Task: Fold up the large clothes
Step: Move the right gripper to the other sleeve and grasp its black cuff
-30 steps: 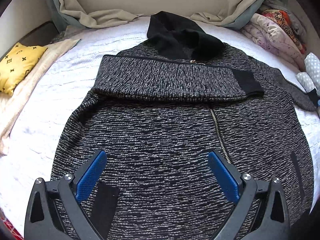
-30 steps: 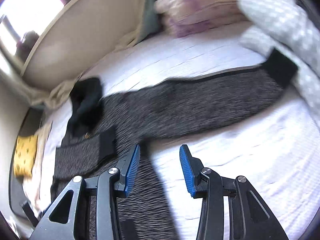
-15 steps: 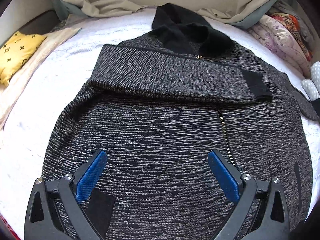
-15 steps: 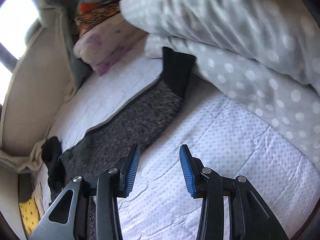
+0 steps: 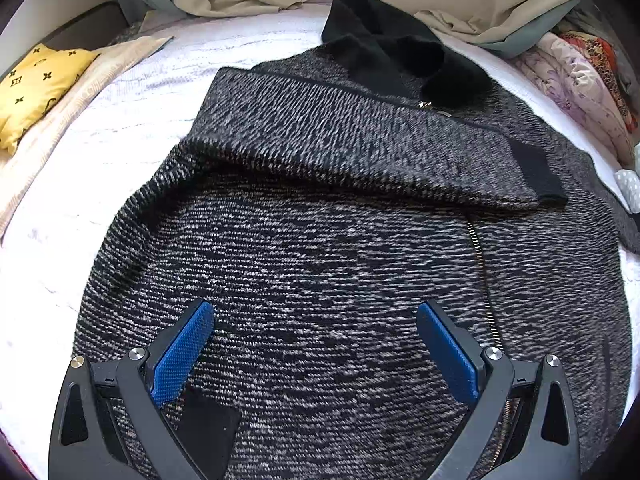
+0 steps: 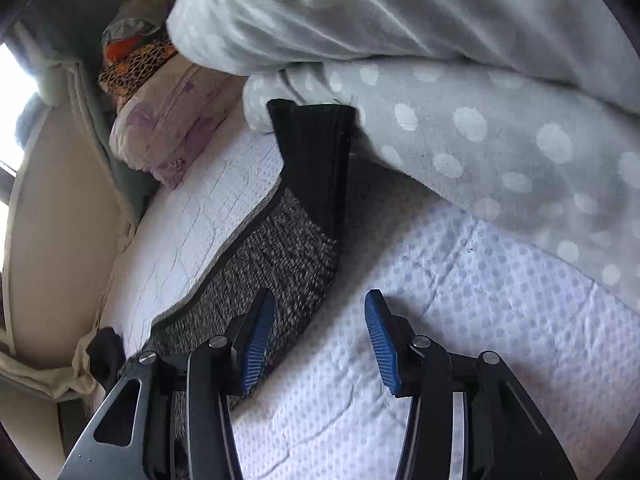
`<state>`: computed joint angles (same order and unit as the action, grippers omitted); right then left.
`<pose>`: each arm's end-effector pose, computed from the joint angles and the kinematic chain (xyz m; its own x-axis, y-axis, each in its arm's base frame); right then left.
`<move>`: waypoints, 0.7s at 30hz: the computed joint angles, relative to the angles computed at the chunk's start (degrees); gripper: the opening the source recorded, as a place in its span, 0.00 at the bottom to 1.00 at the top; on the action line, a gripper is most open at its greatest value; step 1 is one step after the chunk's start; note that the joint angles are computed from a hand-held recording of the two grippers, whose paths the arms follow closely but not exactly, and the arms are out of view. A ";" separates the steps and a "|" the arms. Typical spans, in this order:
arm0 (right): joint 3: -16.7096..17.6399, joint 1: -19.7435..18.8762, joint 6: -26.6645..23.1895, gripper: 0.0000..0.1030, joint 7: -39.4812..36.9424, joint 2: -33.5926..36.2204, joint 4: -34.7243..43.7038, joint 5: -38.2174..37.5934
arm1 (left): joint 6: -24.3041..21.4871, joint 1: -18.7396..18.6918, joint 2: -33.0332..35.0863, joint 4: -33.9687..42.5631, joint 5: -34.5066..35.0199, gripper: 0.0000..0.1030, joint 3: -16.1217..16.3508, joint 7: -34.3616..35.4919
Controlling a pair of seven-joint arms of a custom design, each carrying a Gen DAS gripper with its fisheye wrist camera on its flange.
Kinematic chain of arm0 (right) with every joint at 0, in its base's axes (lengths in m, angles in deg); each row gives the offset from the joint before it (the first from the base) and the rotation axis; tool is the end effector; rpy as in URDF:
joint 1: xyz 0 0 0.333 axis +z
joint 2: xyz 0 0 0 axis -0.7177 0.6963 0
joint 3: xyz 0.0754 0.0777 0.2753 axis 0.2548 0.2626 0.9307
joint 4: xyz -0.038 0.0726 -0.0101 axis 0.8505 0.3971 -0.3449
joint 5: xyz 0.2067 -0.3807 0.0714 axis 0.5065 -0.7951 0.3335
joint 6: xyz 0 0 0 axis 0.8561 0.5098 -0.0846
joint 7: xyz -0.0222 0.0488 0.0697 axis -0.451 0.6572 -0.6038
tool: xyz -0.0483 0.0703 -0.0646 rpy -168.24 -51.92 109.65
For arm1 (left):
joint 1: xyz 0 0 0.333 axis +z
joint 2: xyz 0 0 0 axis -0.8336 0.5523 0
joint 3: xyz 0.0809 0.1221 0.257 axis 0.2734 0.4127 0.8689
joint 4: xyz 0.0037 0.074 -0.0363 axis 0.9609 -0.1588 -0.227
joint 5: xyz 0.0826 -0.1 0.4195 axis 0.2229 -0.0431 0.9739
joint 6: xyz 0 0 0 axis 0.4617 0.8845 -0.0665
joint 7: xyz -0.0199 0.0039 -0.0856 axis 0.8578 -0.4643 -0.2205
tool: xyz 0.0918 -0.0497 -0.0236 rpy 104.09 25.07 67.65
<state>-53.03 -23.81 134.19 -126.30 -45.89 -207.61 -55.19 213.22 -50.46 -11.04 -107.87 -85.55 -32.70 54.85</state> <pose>0.4034 0.2981 0.5091 -0.8020 -0.0855 -0.5912 0.1658 0.9190 -0.3578 0.7356 0.0076 0.5395 -0.4490 -0.8934 0.0141 -0.7900 0.3895 -0.4735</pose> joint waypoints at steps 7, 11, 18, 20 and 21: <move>-1.02 -1.21 -1.31 0.43 -2.80 0.65 0.31 -1.01 | 1.77 -0.19 0.00 -1.57 0.88 1.00 -0.02 1.00; -1.81 -1.58 -3.73 0.43 -6.77 3.25 2.80 -0.81 | 1.04 0.10 0.67 -0.81 0.18 1.00 -0.05 1.35; -3.53 -1.51 -4.98 0.19 -12.31 5.72 5.29 -0.38 | 1.27 0.18 2.16 0.55 0.07 1.00 -0.15 1.92; -3.85 -1.42 -4.03 0.09 -13.06 5.64 5.08 -0.02 | 1.55 0.14 2.22 0.45 0.17 1.00 -0.14 1.76; -3.94 -1.44 -3.81 0.06 -13.58 5.76 5.26 0.12 | 1.66 0.08 2.16 0.33 0.27 1.00 -0.12 1.59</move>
<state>-56.98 -25.25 130.38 -139.87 -40.13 -202.35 -55.07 214.88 -50.39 -8.88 -107.54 -85.28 -32.82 56.43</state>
